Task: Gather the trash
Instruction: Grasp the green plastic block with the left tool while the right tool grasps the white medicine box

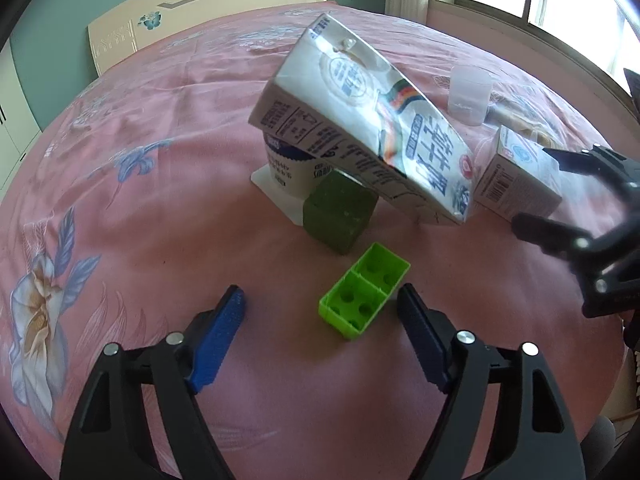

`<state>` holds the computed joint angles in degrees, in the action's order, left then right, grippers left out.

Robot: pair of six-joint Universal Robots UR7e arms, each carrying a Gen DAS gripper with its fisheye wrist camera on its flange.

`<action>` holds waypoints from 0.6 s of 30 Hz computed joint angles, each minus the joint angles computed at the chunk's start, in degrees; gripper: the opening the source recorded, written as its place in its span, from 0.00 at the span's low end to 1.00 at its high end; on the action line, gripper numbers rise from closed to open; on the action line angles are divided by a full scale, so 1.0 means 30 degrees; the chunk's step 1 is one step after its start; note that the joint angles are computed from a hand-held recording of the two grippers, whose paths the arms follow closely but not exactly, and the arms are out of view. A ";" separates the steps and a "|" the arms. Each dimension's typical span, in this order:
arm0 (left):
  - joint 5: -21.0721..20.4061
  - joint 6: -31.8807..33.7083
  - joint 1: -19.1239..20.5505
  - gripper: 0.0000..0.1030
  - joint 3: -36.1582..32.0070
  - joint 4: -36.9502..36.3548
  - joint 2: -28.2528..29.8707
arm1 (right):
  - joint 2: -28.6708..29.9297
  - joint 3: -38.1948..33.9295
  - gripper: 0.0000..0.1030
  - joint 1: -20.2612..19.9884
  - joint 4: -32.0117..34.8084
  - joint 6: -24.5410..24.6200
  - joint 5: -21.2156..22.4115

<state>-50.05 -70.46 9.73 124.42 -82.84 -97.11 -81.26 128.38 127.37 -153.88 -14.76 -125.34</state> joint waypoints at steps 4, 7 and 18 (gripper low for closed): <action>0.0067 0.0785 0.0442 0.50 -0.0076 -0.0650 0.0315 | 0.0498 -0.0274 0.70 -0.0608 0.0565 0.0012 0.0916; -0.0269 0.1090 0.0381 0.32 0.0118 -0.1145 0.0071 | 0.0573 -0.0327 0.53 -0.0704 0.0462 -0.0175 0.1350; -0.1503 -0.0642 -0.0574 0.23 -0.0686 0.0429 0.0450 | -0.0969 -0.0218 0.43 -0.0004 0.2711 0.1355 0.1373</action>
